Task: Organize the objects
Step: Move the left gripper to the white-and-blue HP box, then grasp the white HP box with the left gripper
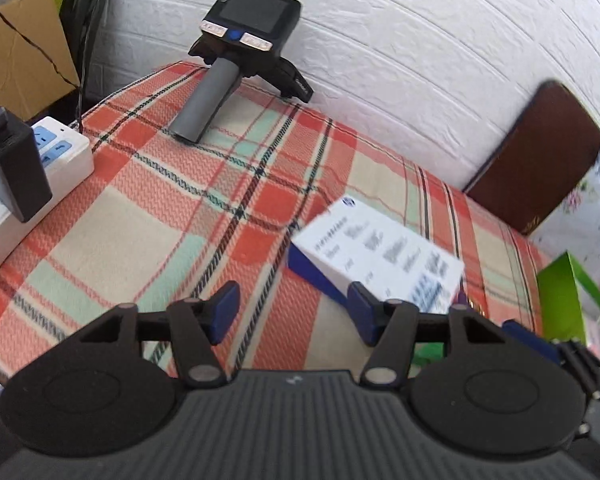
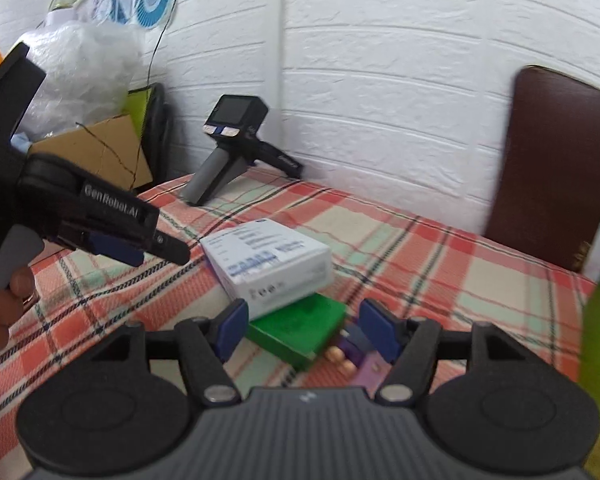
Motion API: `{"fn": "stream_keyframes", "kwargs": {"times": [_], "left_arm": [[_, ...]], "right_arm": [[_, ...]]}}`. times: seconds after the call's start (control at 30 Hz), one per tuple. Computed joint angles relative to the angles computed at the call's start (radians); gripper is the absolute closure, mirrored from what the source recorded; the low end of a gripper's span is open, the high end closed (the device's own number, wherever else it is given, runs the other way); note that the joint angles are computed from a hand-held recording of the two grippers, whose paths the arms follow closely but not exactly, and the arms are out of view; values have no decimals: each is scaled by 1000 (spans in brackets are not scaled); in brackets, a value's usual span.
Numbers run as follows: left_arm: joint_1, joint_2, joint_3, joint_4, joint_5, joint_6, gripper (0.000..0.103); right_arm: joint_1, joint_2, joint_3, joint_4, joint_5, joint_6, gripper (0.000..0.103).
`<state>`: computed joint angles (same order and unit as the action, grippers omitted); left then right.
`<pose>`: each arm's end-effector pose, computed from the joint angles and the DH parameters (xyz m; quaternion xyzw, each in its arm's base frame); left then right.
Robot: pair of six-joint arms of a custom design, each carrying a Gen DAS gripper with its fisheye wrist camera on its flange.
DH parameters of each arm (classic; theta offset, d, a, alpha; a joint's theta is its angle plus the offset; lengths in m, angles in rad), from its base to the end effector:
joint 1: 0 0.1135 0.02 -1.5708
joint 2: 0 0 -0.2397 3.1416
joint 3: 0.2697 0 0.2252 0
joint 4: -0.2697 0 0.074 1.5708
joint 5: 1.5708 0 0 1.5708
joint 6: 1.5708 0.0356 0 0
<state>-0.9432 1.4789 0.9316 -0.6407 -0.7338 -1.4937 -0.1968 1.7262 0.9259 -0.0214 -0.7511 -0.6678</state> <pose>0.1673 -0.1901 0.1973 -0.3147 0.8634 -0.0451 0.3918 0.3180 -0.0386 0.1631 -0.3325 0.8106 0.1674 0.4521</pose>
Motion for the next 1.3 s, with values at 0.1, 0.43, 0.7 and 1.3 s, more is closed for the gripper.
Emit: {"fn": "stream_keyframes", "kwargs": {"times": [0.1,0.43,0.7,1.3], "left_arm": [[67,-34,-57,120,41,98,29],[205,-58,-230,557,282,253,62],[42,-198,-180,253,12,186,45],[306,-133,-169,376,173,497,49]], "right_arm": [[64,53,36,16,40,-7,24],[140,250,263,-103,26,-11,99],[146,90,50,9,-17,-72,64],[295,303,307,-15,190,151,38]]}}
